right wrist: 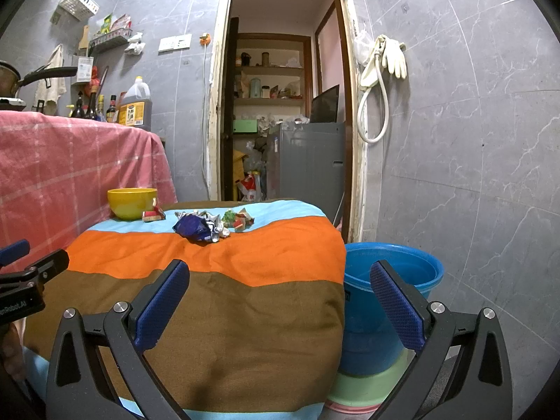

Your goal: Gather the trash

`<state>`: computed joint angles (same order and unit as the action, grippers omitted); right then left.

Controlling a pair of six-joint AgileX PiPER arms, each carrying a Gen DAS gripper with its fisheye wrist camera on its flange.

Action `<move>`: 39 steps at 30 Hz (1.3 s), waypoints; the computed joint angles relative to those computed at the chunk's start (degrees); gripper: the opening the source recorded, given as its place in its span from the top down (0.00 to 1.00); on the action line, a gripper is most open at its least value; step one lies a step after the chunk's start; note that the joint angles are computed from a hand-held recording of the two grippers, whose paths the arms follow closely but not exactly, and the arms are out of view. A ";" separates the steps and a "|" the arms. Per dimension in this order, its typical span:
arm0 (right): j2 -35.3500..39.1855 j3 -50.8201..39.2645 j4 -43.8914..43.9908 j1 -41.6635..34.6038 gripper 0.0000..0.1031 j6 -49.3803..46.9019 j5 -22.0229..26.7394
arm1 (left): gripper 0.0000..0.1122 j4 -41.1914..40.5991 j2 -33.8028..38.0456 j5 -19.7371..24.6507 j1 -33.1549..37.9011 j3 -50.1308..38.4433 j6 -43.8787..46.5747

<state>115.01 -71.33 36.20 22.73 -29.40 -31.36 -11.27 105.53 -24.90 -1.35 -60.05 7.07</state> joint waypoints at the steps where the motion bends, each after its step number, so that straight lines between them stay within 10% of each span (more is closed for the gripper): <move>1: 0.00 0.00 0.00 0.00 0.00 0.00 0.00 | 0.12 0.00 0.00 0.00 0.00 0.00 0.00; 26: 0.91 -2.65 -4.95 -2.31 0.00 6.06 4.12 | 0.12 -5.64 1.75 4.84 -0.40 -5.15 3.97; 39: 9.02 -22.84 -18.63 -6.40 0.00 12.77 11.33 | 0.12 -11.69 8.89 15.36 1.13 -24.50 9.95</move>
